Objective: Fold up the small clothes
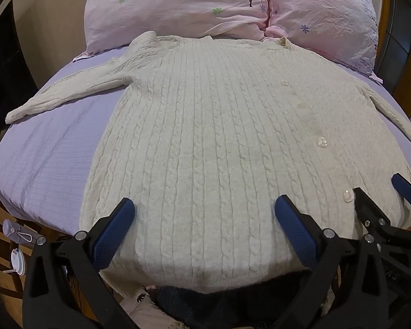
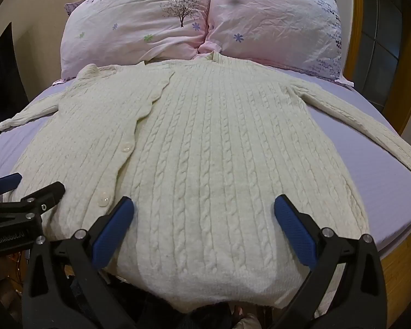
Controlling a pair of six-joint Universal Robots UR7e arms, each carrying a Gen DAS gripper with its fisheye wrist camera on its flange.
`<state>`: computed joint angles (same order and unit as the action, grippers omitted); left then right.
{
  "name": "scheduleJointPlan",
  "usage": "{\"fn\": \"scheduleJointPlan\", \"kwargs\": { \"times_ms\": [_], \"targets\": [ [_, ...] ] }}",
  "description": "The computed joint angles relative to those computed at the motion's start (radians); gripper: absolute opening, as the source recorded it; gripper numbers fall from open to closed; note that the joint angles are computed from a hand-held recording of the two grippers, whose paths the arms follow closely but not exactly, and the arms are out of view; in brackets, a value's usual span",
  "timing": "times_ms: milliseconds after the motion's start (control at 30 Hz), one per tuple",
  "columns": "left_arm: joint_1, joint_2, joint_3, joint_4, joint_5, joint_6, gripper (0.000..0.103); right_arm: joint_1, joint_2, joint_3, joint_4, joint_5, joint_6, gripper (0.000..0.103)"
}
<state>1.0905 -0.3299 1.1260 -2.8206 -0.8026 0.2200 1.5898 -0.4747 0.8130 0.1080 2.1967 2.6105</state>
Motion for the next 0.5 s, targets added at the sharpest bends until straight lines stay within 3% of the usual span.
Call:
{"fn": "scheduleJointPlan", "kwargs": {
  "times_ms": [500],
  "targets": [
    [0.0, 0.001, 0.0, -0.003, 0.0, 0.002, 0.102, -0.002, -0.003, 0.006, -0.002, -0.001, 0.0, 0.101]
  ]
}}
